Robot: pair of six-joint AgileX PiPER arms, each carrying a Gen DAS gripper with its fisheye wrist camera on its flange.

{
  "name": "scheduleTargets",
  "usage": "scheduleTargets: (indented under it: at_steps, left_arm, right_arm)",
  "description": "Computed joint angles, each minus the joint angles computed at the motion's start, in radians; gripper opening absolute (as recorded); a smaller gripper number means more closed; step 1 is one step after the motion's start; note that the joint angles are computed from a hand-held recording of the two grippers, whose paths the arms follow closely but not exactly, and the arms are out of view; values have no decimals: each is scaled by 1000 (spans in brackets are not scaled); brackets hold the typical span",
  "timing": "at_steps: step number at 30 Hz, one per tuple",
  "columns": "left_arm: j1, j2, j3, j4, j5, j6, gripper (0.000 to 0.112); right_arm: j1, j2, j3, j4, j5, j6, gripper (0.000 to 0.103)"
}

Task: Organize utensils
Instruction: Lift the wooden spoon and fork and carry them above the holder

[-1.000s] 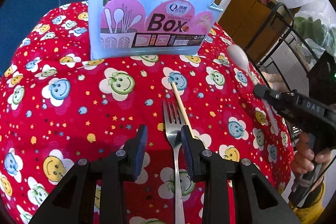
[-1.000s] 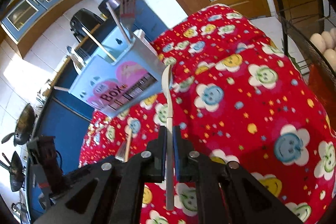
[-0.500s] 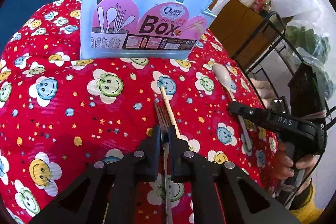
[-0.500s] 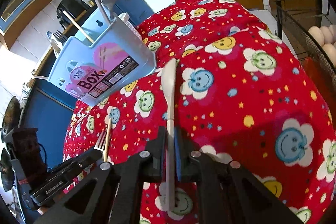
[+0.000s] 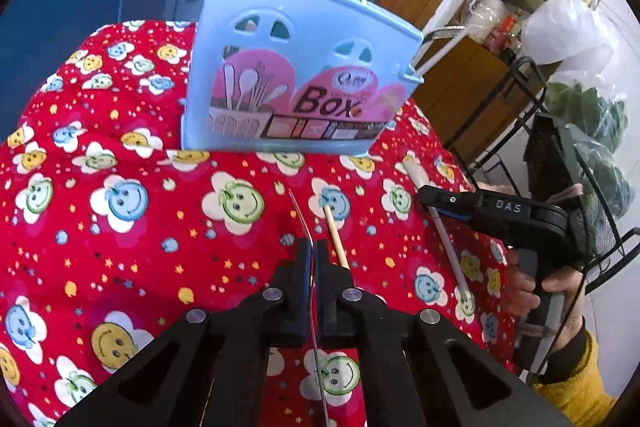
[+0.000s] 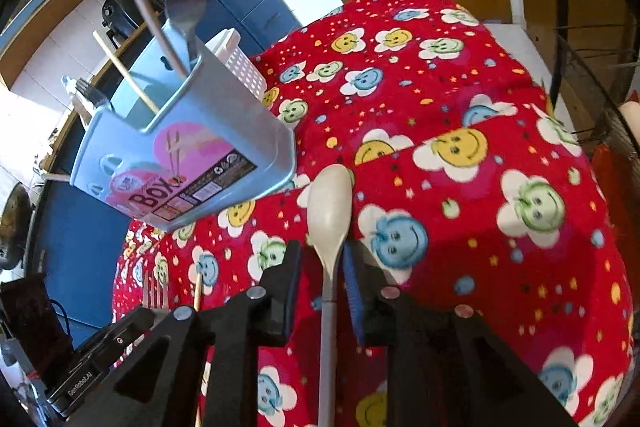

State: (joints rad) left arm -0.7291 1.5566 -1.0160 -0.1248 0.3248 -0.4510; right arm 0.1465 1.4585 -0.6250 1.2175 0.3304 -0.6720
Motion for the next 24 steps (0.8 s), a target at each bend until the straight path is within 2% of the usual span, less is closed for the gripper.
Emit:
scheduleTargets:
  at_steps: [2,6,7,8,14,17,24]
  left_arm:
    - [3,-10,5,3,-5,-3,1]
    - [-8,-33,14,73,-16,-74,1]
    - [-12,-40,14,105,-16,-104,1]
    - [-16,-45,13,137,-16,-135,1]
    - [-39,-83,4,318,-3,-302,1]
    - [-49,-111,8,434,-3,-417,1]
    - [-85,-166,3,702,35,-666,1]
  right_arm:
    - [-41,15,2,111,46,-115,24]
    - [-92,42,6,227,117,-250,23]
    - [-96,44,9,247,122,-269,15]
    - [-95,44,10,255,116,-276,12]
    - [-76,-5,59,379,93,-410,6]
    - [-41,-62,82,405,54,-426,6]
    - [97,-254,131,456,-109,-442,5]
